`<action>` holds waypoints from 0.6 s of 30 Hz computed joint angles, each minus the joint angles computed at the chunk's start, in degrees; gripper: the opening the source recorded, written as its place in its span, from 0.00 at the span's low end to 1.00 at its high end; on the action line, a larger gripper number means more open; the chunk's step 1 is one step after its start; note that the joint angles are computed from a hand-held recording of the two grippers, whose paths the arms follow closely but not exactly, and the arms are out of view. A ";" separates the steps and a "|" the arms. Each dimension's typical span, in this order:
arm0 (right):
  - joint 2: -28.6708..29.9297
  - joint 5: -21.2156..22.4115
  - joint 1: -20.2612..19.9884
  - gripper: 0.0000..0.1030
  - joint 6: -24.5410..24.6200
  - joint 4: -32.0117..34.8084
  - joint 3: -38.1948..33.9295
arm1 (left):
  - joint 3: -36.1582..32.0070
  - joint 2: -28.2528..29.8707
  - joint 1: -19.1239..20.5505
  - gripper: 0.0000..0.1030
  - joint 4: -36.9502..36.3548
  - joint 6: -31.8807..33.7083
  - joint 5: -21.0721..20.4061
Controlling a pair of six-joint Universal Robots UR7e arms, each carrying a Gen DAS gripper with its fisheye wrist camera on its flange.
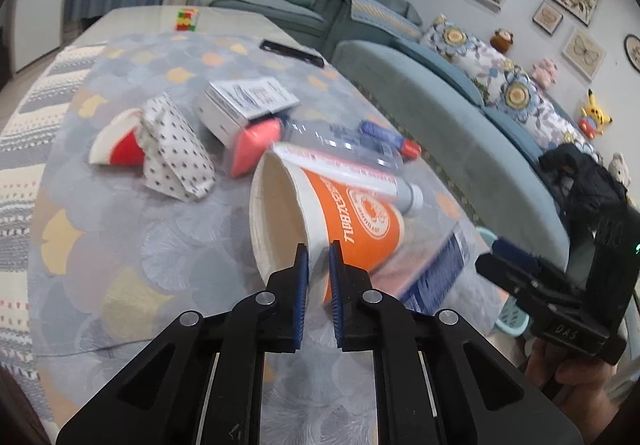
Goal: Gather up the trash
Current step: 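Grasp the orange paper cup rim with the left gripper, then hold the cup with the left gripper while the right approaches the white milk carton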
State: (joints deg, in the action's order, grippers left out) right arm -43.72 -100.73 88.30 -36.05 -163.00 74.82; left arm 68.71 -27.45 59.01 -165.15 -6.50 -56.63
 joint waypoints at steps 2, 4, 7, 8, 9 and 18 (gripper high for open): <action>0.06 0.25 -0.28 0.74 1.03 1.26 -0.45 | 0.60 -0.20 -0.55 0.07 -2.44 0.37 2.29; 0.31 0.19 -0.32 0.74 1.62 2.30 -0.82 | 0.87 -0.02 -1.39 0.06 -4.97 2.14 5.59; 0.78 -0.13 -0.10 0.74 1.78 3.36 -1.27 | 0.79 0.64 -2.56 0.05 -7.60 5.23 9.54; 0.98 -0.44 0.01 0.75 1.67 3.64 -1.40 | 0.73 0.70 -2.79 0.05 -7.75 5.86 10.05; 1.14 -0.67 0.11 0.77 1.52 3.67 -1.45 | 0.63 0.86 -2.99 0.05 -7.90 6.54 10.63; 3.16 -5.12 0.37 0.80 0.80 2.70 -1.85 | -0.49 2.92 -4.11 0.05 -10.56 11.43 15.40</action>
State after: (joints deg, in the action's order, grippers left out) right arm -40.56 -105.85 88.67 -35.25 -160.30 72.97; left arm 68.22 -24.53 54.90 -175.70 4.93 -41.23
